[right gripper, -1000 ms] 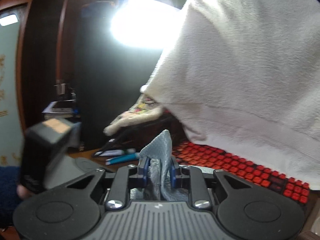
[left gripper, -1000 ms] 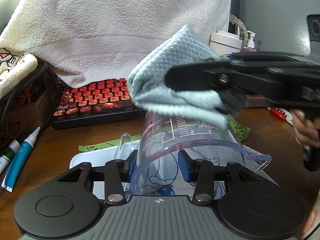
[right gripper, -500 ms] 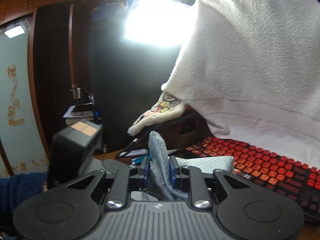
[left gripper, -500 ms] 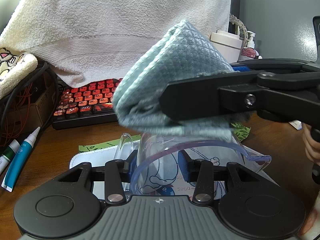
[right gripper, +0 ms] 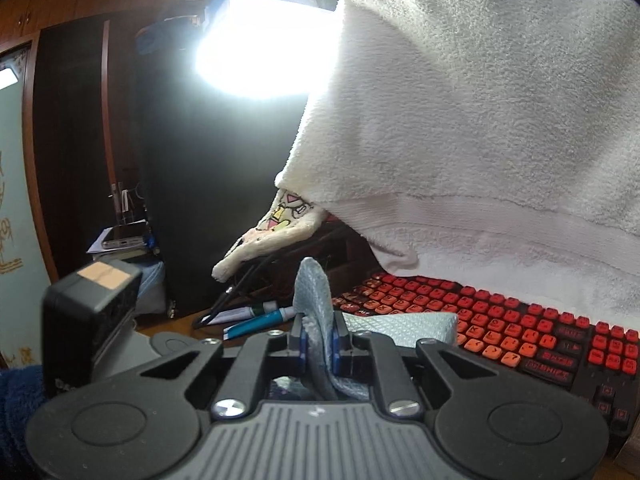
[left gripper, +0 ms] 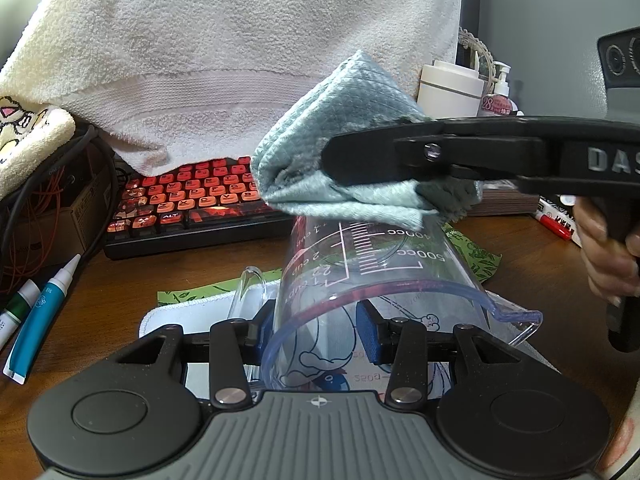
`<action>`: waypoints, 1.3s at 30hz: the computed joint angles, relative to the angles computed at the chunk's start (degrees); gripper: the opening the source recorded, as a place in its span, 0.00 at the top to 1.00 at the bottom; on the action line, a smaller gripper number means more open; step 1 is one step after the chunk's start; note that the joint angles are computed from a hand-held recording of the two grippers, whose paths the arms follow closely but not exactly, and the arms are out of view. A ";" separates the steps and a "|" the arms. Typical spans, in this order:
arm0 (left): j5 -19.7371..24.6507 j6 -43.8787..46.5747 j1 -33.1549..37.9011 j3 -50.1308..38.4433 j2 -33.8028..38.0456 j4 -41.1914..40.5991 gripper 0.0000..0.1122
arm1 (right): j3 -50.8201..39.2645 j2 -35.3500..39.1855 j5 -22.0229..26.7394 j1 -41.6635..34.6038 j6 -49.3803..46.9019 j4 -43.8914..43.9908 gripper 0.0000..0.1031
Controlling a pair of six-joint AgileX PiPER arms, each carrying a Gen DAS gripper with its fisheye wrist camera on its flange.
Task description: Clean container
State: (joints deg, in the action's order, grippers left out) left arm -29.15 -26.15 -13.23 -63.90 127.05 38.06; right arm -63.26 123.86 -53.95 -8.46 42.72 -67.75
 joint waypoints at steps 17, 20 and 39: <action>-0.03 0.49 -0.16 0.22 -0.11 -0.51 0.63 | -4.00 1.90 -2.51 -1.93 9.61 -5.96 0.91; -0.07 0.75 -0.20 0.28 -0.09 -0.74 0.63 | -4.86 2.65 -2.37 -2.42 10.93 -5.04 0.90; -0.48 1.43 -0.49 1.14 -0.40 -1.66 0.63 | -1.50 0.54 -13.58 -5.62 12.11 -9.26 0.74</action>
State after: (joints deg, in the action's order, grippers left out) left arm -29.63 -24.72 -13.72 -62.76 126.65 36.39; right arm -64.77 124.40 -67.53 -14.08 54.82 -77.01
